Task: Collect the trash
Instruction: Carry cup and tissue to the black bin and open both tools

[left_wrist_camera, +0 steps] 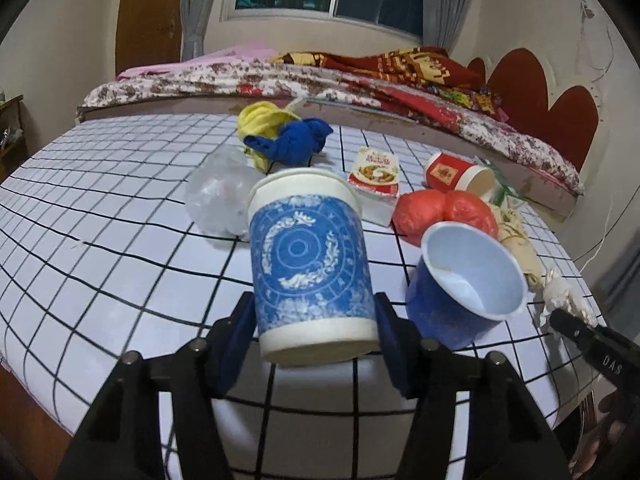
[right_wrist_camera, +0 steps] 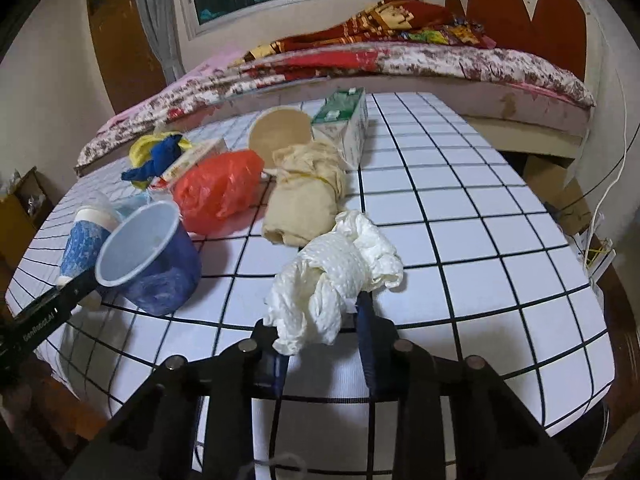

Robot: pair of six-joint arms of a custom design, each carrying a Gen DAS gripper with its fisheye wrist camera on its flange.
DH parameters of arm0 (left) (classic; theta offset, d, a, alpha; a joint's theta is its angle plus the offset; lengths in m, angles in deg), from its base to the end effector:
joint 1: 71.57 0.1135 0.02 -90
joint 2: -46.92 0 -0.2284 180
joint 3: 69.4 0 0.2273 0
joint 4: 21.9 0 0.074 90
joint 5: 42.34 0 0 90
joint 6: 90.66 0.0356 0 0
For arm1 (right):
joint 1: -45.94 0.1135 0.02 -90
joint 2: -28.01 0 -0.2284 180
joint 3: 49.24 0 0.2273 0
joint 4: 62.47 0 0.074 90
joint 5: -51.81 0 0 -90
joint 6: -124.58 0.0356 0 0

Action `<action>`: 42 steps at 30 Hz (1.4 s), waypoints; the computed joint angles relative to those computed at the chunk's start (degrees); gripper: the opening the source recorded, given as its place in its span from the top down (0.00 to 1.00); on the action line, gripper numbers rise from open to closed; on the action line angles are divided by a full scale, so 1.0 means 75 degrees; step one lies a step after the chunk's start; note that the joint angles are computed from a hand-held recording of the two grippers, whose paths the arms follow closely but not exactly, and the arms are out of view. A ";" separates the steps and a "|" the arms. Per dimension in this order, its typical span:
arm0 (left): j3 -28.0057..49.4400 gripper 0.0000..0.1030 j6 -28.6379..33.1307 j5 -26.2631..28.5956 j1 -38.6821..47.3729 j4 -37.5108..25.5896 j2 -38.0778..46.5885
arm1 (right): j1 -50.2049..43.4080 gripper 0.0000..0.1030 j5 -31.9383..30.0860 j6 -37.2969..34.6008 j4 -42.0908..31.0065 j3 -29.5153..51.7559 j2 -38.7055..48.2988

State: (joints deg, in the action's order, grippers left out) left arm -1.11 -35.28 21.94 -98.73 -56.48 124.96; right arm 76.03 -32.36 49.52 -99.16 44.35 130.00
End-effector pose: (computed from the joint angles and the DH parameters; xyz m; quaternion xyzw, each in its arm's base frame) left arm 0.2496 -0.1107 0.2243 -0.1446 0.8910 -0.0182 0.4300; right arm 0.3216 0.1822 0.2262 -0.1024 0.9175 0.1027 0.3704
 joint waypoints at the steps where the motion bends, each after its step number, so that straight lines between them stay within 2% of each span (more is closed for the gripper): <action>1: -0.0045 0.43 0.0011 -0.0055 -0.0030 0.0022 -0.0096 | 0.0025 0.70 0.0041 -0.0017 0.0099 -0.0116 -0.0144; 7: -0.0030 0.43 -0.0010 -0.0529 -0.0598 -0.0273 -0.0654 | 0.0193 0.70 0.0216 -0.0201 0.0275 -0.0607 -0.0921; 11: 0.0203 0.43 -0.0083 -0.0996 -0.1304 -0.0588 -0.0864 | 0.0183 0.70 0.0315 -0.0223 0.0339 -0.1277 -0.1869; 16: 0.0720 0.43 -0.0146 -0.1251 -0.2340 -0.0704 -0.0464 | -0.0129 0.70 0.0337 -0.0186 0.0174 -0.2158 -0.3236; 21: 0.1407 0.43 -0.0067 -0.1085 -0.3148 -0.0525 0.0369 | -0.0869 0.70 0.0166 -0.0307 -0.0280 -0.2980 -0.4725; 26: 0.2358 0.43 0.0165 -0.0840 -0.3961 -0.0227 0.1546 | -0.2664 0.70 -0.0560 -0.0802 -0.1149 -0.3780 -0.6331; 31: 0.3592 0.43 0.0436 -0.0349 -0.4638 -0.0177 0.2888 | -0.5538 0.70 -0.1995 -0.2048 -0.1959 -0.4464 -0.7434; 34: 0.4590 0.43 0.0554 0.0000 -0.4938 -0.0273 0.3855 | -0.7529 0.70 -0.3163 -0.3071 -0.2245 -0.4703 -0.7432; 37: 0.5704 0.43 0.0627 0.0403 -0.5161 -0.0498 0.4851 | -0.8983 0.69 -0.4049 -0.4006 -0.2356 -0.4865 -0.7186; 42: 0.7728 0.43 0.0759 0.0983 -0.5398 -0.1108 0.6609 | -1.0369 0.69 -0.4779 -0.5275 -0.1931 -0.5199 -0.6195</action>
